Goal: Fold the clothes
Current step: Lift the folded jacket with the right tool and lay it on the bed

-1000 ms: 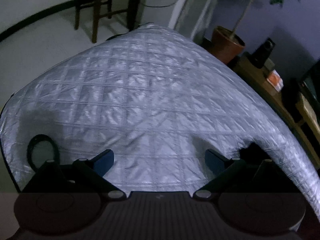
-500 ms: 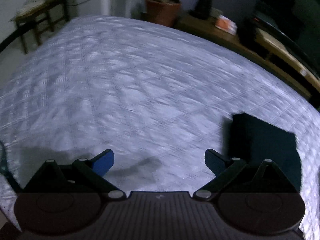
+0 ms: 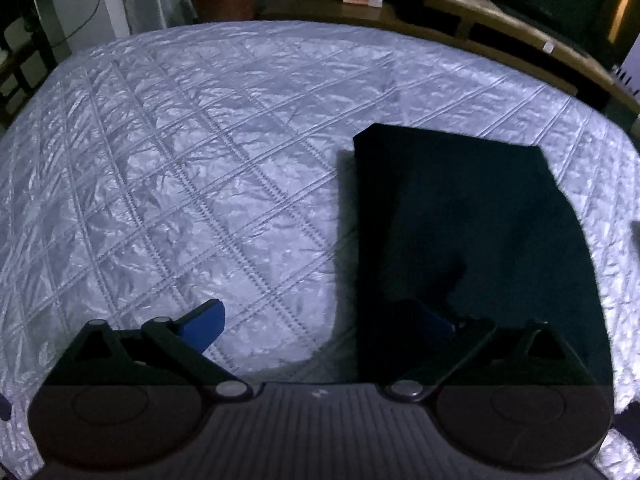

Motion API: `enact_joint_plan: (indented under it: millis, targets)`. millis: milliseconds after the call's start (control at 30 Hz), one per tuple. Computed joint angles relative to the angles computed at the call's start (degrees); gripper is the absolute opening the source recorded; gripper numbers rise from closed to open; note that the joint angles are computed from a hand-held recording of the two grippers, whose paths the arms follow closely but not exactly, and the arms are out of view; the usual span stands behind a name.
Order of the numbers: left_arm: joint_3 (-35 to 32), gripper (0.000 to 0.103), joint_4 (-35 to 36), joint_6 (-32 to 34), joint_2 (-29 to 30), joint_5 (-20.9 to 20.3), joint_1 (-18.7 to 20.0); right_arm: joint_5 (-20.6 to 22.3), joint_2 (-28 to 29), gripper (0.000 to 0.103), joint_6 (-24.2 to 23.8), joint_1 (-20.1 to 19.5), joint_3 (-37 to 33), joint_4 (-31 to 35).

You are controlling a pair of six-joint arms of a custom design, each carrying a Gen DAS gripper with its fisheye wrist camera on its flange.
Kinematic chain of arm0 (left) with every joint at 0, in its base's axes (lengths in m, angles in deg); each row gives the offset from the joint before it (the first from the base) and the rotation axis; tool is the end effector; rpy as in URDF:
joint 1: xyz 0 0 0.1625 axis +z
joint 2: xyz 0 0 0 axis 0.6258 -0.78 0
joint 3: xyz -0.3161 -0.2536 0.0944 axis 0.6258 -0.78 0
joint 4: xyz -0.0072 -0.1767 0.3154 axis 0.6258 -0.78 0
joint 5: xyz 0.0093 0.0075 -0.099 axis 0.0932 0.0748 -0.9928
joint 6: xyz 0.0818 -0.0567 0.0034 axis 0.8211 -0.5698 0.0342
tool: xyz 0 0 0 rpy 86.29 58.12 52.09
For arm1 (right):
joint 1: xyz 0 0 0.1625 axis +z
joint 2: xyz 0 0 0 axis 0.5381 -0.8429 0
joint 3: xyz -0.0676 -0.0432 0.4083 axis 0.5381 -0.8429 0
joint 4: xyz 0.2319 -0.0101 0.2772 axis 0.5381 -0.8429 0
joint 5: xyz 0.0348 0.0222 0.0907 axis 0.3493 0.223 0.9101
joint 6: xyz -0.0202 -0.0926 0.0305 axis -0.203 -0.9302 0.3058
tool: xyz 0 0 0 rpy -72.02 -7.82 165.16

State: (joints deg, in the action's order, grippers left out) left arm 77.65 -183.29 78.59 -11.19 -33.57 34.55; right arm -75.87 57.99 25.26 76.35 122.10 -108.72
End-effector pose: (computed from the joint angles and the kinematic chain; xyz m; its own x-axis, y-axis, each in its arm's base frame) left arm -0.0513 -0.8561 0.3153 -0.7107 0.2264 -0.6660 0.4534 0.8714 -0.1876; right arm 0.3036 -0.6443 0.0409 -0.8873 0.4585 -0.0504 0.3156 0.5236 -0.7914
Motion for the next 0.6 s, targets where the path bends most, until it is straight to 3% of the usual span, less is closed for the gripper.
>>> enact_joint_plan:
  millis: [67,167,267,367,467,600]
  targets:
    - [2.83,0.101,-2.52,1.68,-0.96,1.44,-0.12,4.60,-1.20,0.081,-0.42,-2.74,-0.24,1.97]
    - [7.52,0.101,-7.16,4.67,-2.39,3.89,-0.44,9.61,-0.85,0.079,-6.20,-5.50,-4.85,8.87]
    - [6.33,0.101,-6.07,4.03,-1.70,4.82,-0.35,19.68,0.20,0.085,-9.97,-8.27,-8.72,12.88]
    - [3.28,0.101,-2.87,2.19,-0.40,5.18,-0.06,23.53,1.29,0.085,-11.71,-8.94,-13.52,19.42]
    - [3.50,0.101,-3.03,2.27,-0.26,5.86,-0.12,25.58,3.11,0.087,-16.95,-8.87,-17.84,23.82]
    - [3.60,0.100,-3.16,2.19,-0.17,6.07,-0.17,26.49,5.32,0.087,-19.54,-8.55,-23.42,29.11]
